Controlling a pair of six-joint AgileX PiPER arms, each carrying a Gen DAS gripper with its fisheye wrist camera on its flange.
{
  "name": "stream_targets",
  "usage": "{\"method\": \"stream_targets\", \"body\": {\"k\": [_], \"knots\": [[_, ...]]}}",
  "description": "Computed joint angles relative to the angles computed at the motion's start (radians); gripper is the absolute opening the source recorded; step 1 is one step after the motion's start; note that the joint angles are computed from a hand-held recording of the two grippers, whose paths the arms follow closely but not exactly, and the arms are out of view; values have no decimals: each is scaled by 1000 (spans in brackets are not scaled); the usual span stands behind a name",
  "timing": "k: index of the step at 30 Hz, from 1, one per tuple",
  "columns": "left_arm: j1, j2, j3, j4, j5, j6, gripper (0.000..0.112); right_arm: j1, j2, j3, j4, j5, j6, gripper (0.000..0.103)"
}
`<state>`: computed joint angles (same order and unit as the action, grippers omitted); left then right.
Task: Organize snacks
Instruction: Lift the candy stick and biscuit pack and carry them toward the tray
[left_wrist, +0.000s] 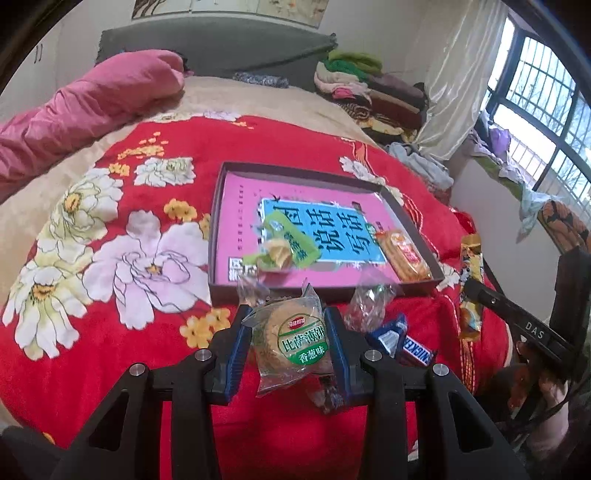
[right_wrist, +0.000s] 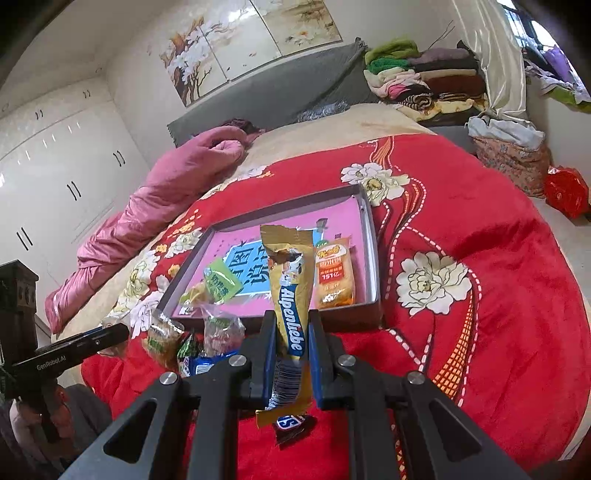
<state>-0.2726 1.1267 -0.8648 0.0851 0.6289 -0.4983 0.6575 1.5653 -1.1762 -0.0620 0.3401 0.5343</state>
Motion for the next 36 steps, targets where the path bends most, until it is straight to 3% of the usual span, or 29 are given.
{"method": "stream_targets", "body": {"k": [20, 36], "knots": [[119, 157, -128, -68, -74, 112, 41, 17, 64, -132, -126, 66, 114, 16], [231, 283, -182, -225, -114, 320, 41, 55, 175, -307, -207, 137, 171, 16]]}}
